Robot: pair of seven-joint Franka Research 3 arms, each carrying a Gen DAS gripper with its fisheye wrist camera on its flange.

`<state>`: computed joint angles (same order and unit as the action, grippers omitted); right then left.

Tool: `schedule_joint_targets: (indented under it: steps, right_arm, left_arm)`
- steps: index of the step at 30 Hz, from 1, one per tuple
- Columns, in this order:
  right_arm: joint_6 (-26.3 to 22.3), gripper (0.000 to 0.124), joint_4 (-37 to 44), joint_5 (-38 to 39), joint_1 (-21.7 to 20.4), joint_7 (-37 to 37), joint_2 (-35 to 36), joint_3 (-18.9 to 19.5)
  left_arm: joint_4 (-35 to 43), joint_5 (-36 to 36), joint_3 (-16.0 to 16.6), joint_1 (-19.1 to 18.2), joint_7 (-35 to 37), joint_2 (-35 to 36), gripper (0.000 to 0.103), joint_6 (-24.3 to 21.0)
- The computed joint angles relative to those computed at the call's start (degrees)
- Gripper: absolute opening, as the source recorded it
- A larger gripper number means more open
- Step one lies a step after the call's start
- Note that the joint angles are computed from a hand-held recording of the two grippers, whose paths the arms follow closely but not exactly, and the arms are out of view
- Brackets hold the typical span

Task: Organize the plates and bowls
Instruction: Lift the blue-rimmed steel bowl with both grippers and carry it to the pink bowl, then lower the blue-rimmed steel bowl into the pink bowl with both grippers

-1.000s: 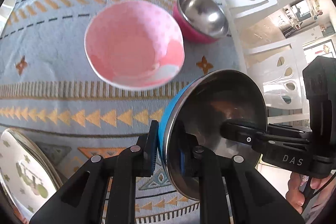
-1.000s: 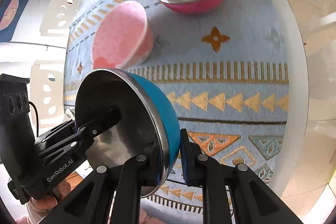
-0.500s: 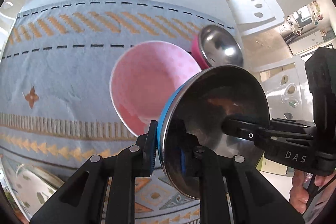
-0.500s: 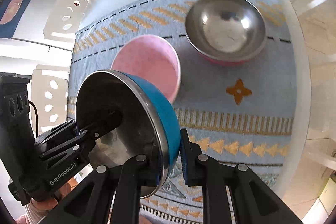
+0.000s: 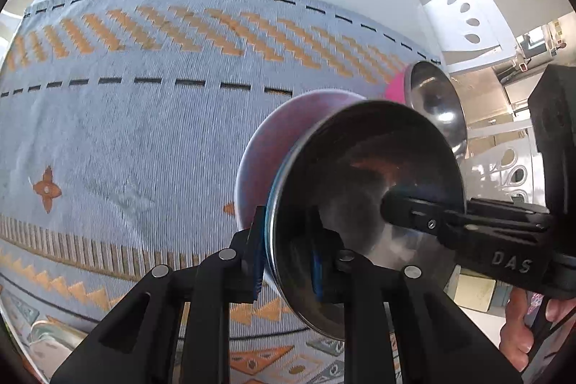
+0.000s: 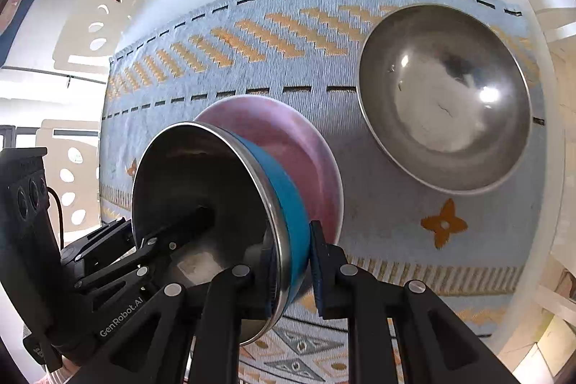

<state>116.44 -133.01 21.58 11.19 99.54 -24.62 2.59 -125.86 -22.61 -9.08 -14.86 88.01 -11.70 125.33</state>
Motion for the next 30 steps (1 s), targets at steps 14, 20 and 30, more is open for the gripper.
schedule_joint_targets:
  steps: [14,20,30]
  right_arm:
    - [2.2,0.029,-1.4,2.4,0.2,-0.3,0.2,-0.9]
    - [1.6,0.031,-1.5,1.9,0.2,0.4,-0.9,-0.1]
    - [1.3,0.033,-2.7,2.4,-0.3,0.5,-4.2,-0.8]
  left_arm:
    - [0.4,1.5,-0.4,-0.1,-2.5,-0.1,0.026,0.3]
    - [-1.1,-0.4,0.3,-0.3,-2.0,-1.9,0.026,0.4]
    - [-1.6,1.4,0.6,-0.4,-3.6,-3.9,0.026,0.7]
